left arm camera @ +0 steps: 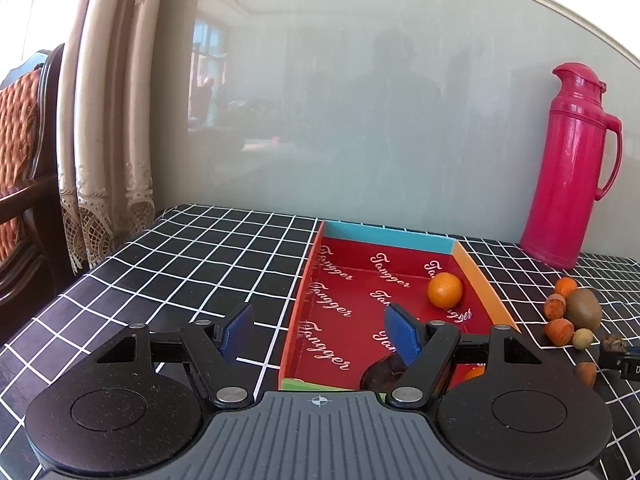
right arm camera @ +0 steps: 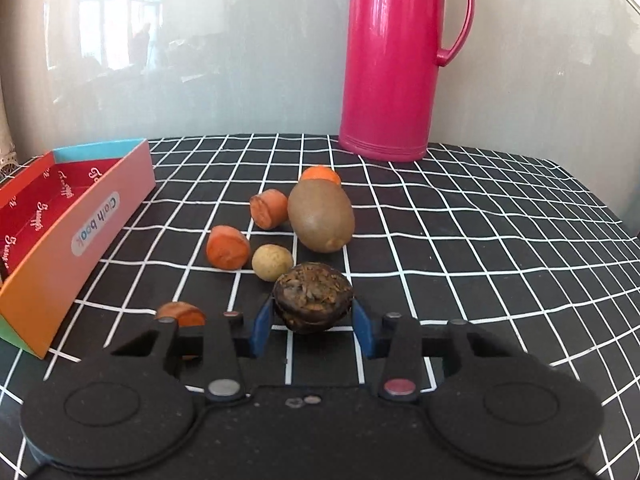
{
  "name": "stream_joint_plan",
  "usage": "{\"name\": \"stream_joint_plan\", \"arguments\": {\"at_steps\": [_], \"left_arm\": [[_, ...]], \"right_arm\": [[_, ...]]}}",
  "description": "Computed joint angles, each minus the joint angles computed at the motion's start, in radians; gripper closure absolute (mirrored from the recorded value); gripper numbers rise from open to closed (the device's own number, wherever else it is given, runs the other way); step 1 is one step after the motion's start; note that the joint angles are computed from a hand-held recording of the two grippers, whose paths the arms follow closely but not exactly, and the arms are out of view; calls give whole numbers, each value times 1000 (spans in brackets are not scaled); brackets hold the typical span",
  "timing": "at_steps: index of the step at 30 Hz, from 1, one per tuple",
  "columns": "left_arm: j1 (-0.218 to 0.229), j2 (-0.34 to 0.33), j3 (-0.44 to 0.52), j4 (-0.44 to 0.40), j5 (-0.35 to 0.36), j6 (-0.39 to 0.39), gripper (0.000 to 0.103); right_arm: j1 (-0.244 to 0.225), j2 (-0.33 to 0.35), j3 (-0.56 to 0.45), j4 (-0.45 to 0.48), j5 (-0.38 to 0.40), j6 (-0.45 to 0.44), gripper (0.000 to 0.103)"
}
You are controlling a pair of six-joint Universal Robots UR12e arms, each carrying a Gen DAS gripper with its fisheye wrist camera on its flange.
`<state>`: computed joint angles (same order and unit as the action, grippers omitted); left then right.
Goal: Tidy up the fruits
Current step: 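Grasp the wrinkled brown passion fruit with the right gripper, then carry the passion fruit into the red box and open the right gripper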
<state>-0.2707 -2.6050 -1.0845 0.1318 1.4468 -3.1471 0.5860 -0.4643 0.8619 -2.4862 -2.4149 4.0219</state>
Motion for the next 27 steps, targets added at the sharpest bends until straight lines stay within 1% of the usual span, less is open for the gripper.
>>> {"name": "stream_joint_plan", "arguments": {"at_steps": [10,18,22,27], "left_arm": [[3,-1,2,-3,-2,-2,31],[5,3,-5,1,6,-3,31],[9,6,-15,11,14,-1,31],[16,10,-26,17,28,-10,31]], "right_arm": [[14,27,-51,-43,-38,-82,62],[20,36,-68,-85,-52,-105,62],[25,56,-105,-117,-52,-142,62],[33,97,-177,-158,-54,-207,62]]}}
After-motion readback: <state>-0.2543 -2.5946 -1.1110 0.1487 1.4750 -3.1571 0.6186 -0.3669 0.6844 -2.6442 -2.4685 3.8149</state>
